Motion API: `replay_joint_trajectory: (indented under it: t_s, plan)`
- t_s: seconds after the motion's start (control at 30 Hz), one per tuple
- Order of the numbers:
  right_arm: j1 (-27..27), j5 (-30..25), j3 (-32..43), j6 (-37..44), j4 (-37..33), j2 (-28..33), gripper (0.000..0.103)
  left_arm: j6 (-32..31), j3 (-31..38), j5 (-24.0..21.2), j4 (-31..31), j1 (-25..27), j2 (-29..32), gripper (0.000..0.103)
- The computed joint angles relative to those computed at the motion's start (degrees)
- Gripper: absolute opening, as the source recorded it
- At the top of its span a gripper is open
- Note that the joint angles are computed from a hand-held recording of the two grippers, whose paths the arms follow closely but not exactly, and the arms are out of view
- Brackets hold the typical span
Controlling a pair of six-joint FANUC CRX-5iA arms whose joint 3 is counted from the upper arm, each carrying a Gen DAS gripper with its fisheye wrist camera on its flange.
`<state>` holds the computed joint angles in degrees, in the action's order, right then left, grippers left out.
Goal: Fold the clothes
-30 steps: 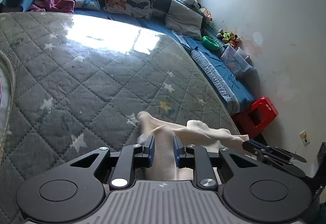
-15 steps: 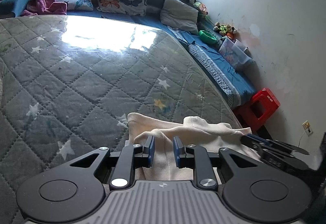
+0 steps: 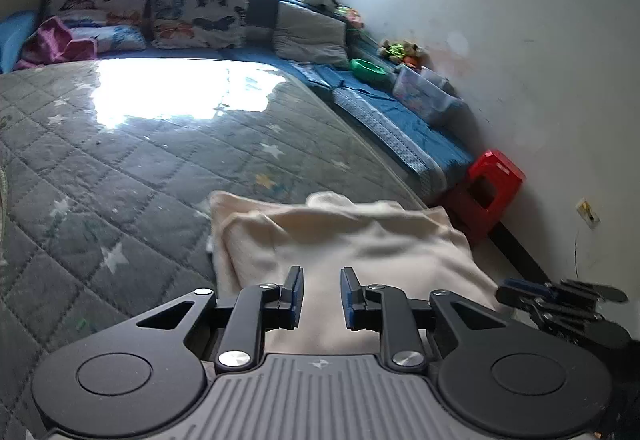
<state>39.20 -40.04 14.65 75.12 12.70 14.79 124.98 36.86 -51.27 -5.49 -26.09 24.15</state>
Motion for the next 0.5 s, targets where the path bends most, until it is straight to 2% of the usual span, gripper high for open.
replay_joint_trajectory:
  t_s: [0.2,0.33,0.5]
  plan:
    - [-0.05,-0.14,-2.22,-2.97,1.07,-0.41,0.014,-0.30,-1.74,-0.22,-0.51,-1.24,-0.81,0.022]
    - [0.85,2.96,-4.23,-4.01,3.77,-1.74,0.014,0.07,-2.23,-0.51,-0.77,-1.51,-1.09,0.022]
    - [1.52,3.26,-2.57,0.79,-0.95,-1.36,0.014,-0.11,-2.59,-0.31,-0.91,-1.82,-1.29,0.022]
